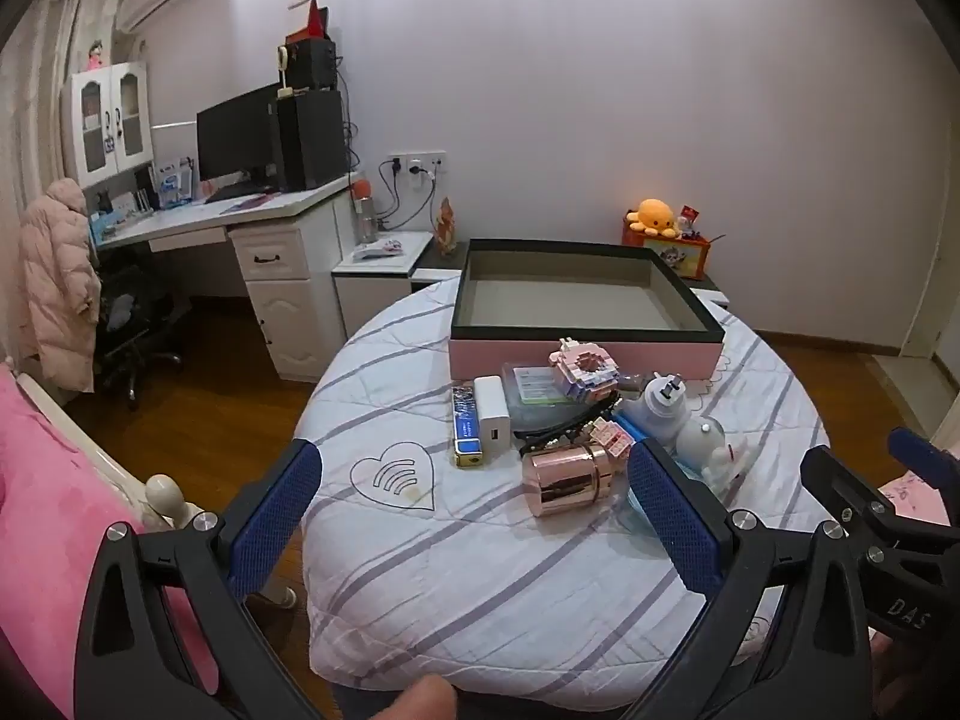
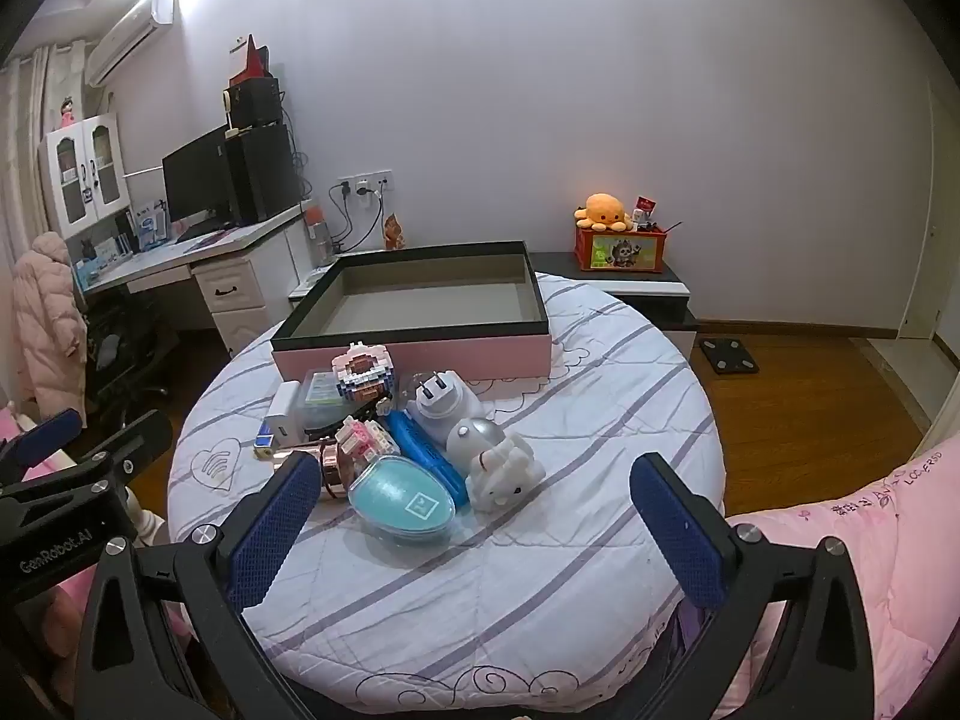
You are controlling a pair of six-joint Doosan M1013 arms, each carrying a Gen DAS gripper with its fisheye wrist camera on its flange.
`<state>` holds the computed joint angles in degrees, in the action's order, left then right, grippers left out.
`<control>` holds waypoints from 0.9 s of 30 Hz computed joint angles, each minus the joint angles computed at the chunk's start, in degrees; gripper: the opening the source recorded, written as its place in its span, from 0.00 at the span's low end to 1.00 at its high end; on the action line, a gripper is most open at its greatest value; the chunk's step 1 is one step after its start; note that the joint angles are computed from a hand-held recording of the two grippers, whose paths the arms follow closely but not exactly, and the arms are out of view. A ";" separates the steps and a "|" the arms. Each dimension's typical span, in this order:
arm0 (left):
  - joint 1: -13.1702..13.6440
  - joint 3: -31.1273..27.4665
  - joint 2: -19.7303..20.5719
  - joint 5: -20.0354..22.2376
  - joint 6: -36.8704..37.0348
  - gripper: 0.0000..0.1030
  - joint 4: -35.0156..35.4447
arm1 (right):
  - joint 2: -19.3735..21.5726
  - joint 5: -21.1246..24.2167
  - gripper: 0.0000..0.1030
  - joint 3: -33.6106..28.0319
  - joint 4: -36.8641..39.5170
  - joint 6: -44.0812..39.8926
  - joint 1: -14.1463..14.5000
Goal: Organize rigid objects
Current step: 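Move both tools toward the items in front of the pink box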
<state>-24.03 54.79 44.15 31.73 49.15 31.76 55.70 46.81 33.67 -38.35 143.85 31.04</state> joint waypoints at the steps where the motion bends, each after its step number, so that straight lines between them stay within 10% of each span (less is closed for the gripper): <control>1: 0.05 -0.19 0.09 0.31 -0.21 1.00 0.02 | -0.01 -0.02 1.00 0.07 -0.49 0.17 0.04; 27: -0.41 3.30 -1.28 -5.50 -10.42 1.00 11.78 | -0.15 0.43 1.00 0.29 -3.13 1.57 0.38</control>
<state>-24.43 58.10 42.87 26.23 38.73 43.54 55.55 47.24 33.96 -41.49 145.42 31.43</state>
